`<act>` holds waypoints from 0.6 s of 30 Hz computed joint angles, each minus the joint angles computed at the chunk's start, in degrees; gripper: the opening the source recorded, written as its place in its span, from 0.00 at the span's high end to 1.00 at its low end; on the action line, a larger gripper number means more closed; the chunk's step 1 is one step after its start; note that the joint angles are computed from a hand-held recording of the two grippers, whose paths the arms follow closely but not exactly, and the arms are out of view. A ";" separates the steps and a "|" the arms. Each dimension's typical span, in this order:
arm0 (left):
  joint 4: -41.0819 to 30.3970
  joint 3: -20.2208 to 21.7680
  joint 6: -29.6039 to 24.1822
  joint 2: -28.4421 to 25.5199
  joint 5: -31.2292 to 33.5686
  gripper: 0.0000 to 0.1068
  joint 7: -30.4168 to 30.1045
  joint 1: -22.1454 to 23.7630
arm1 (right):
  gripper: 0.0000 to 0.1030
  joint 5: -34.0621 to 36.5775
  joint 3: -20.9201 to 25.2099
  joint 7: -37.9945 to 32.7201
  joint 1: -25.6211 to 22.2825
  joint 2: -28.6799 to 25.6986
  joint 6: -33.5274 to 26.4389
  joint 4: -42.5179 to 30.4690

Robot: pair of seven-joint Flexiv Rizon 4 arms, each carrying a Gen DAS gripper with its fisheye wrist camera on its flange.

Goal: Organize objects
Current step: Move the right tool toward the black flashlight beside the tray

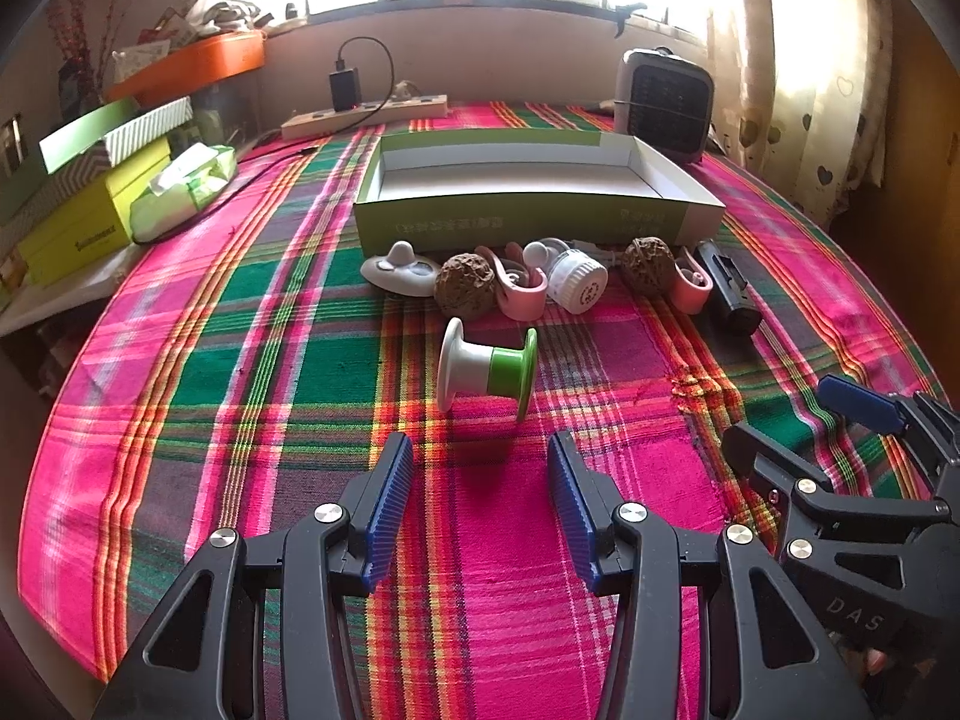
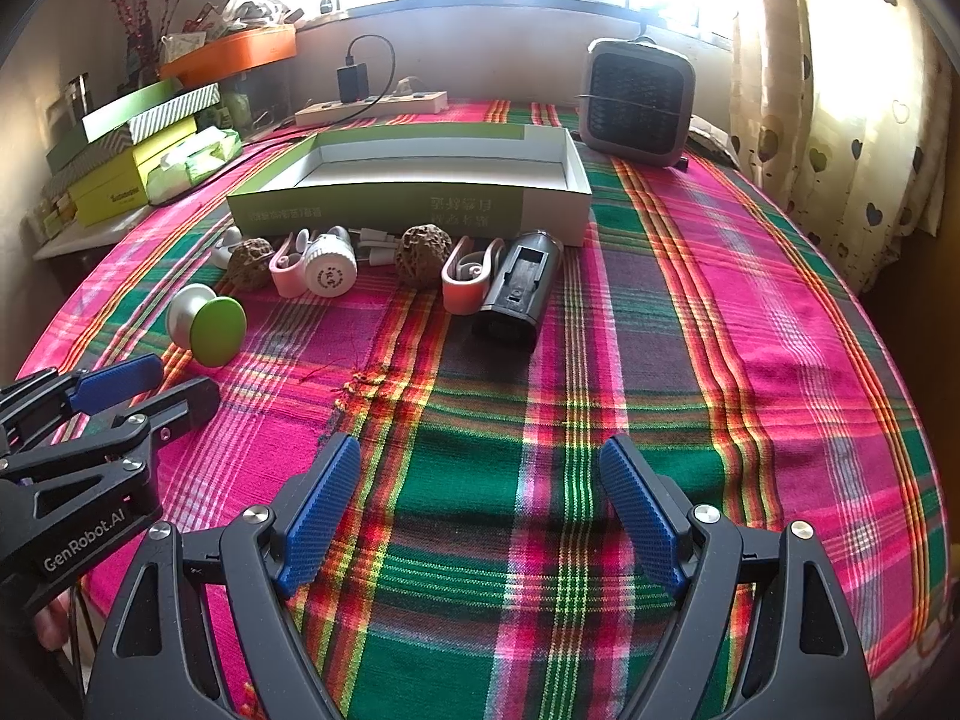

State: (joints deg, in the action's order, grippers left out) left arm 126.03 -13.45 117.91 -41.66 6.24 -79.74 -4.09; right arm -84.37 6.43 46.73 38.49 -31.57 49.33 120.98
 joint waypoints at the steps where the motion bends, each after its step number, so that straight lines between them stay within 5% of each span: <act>1: 0.00 0.24 0.04 0.07 -0.24 0.58 -0.05 -0.29 | 0.20 -0.05 -0.01 0.00 -0.03 -0.02 0.04 0.00; 9: 0.02 -0.18 -0.42 0.15 0.17 0.59 0.03 0.35 | 0.20 -0.45 0.03 0.27 -0.19 -0.01 0.19 0.13; 18: 0.35 -6.64 -2.30 -0.32 5.01 0.59 -0.44 8.80 | 0.20 -3.21 -0.42 3.17 -2.99 1.12 3.50 1.33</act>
